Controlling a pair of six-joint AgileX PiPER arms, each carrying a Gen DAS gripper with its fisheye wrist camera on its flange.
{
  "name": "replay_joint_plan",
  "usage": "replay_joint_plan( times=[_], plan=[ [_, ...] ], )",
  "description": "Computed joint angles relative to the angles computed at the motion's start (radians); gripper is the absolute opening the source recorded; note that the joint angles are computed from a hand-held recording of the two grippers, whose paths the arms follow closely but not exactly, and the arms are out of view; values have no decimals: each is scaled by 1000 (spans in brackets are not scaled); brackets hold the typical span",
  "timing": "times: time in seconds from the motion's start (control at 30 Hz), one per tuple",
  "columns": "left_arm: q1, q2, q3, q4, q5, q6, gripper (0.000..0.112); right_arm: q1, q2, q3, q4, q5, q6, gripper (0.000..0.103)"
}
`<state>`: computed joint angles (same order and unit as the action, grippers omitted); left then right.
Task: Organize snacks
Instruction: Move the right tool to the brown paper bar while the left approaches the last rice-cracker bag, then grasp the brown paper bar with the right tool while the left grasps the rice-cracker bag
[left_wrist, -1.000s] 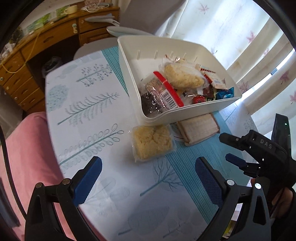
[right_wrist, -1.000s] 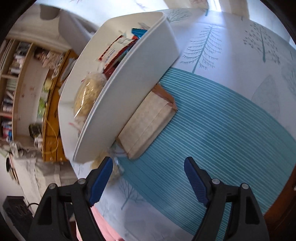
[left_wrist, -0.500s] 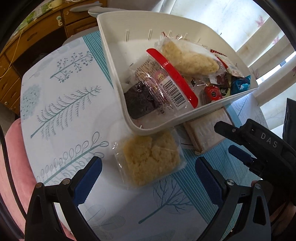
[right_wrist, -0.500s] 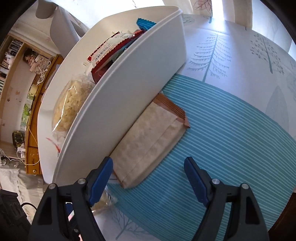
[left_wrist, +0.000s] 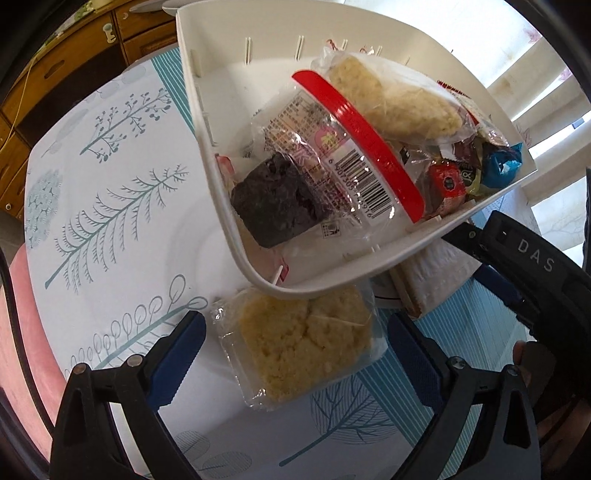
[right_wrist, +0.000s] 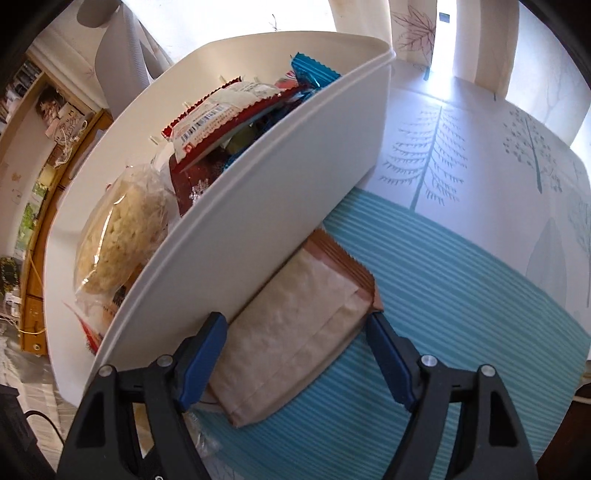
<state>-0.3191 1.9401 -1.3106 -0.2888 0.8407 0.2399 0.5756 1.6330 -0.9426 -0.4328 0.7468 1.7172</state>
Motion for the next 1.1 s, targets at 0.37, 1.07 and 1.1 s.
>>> replay_joint_plan(
  times=[0.37,1.07,1.1],
  plan=[
    [-27,78,-60,27,18,-29,84,17,55,-59,-52,89,72,54],
    [-82,9,-40,125,134,-171,70,58,-172,141,-79,19,107,0],
    [-82,-5,-26,123,130,-171,69,59,-187,151,-76,26,103,0]
  ],
)
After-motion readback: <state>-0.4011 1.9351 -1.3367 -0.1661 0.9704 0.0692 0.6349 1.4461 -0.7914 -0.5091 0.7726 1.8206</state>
